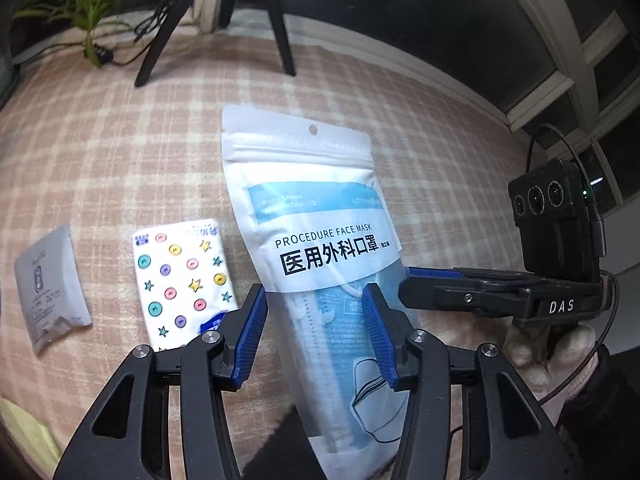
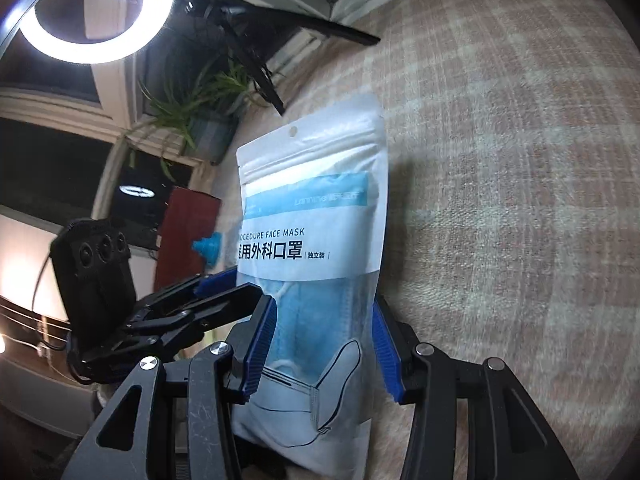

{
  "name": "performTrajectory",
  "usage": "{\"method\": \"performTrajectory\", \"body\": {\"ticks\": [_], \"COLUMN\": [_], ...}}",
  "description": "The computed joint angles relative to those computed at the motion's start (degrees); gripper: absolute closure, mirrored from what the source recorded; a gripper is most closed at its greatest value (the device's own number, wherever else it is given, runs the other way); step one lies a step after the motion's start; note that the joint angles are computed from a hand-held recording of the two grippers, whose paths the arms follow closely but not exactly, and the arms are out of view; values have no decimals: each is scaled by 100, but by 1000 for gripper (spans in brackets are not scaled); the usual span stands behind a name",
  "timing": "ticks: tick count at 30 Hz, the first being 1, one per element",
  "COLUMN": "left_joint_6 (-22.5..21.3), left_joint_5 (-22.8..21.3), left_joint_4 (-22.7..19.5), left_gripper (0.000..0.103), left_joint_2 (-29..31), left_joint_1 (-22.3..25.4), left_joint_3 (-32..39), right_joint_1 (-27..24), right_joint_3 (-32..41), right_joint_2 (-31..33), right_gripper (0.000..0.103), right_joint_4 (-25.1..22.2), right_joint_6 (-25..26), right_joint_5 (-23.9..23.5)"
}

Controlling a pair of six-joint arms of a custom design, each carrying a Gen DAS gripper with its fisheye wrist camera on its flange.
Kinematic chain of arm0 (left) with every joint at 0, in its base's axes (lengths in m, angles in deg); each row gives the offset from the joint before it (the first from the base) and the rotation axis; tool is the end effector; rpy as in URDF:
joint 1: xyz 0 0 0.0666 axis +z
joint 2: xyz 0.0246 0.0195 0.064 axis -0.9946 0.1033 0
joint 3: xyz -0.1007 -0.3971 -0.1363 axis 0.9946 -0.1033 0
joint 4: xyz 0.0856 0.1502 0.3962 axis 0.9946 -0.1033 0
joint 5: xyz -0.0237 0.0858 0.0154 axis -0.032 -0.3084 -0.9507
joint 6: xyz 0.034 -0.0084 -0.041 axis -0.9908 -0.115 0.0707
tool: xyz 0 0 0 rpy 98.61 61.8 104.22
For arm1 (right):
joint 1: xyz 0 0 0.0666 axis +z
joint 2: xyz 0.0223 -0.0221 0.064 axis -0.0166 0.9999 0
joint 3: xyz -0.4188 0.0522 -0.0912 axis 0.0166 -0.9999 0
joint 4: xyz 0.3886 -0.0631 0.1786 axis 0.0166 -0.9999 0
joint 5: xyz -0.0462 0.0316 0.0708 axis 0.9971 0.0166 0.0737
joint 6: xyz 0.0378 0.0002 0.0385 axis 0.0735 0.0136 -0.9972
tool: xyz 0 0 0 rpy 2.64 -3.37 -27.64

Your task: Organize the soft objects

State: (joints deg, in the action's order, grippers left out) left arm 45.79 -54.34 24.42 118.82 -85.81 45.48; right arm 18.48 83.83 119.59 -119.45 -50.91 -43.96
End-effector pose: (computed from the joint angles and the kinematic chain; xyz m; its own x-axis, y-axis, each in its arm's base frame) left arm 0.5639 -0.0313 0.4150 -0.9207 0.0241 -0.3895 0.1736 0.9191 -0.3536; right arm 0.5730 0.2275 0.3700 -0.9741 -0.0497 -0.2205 -0.2001 0.6436 0.7388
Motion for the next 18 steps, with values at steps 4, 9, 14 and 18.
{"method": "performTrajectory", "body": {"ticks": [4,9,14,18], "left_joint_6": [94,-97,-98,40], "left_joint_5": [-48,-93,-119,-24], "left_joint_4": [-52,-158,-338,-221], "left_gripper": [51,51,51,51], "left_joint_2": [-66,-328,-390,-365], "left_joint_1": [55,107,58,29], "left_joint_3": [-121,-335,-524,-602], "right_joint_1": [7,29,29,14], "right_joint_3": [31,152,78,10], "right_joint_2": [27,6,-95,-159], "right_gripper": [59,57,55,55], "right_joint_4": [-126,-656,-985,-1059], "right_joint_6": [128,531,796,791], "right_joint_5": [63,244,247,227]}}
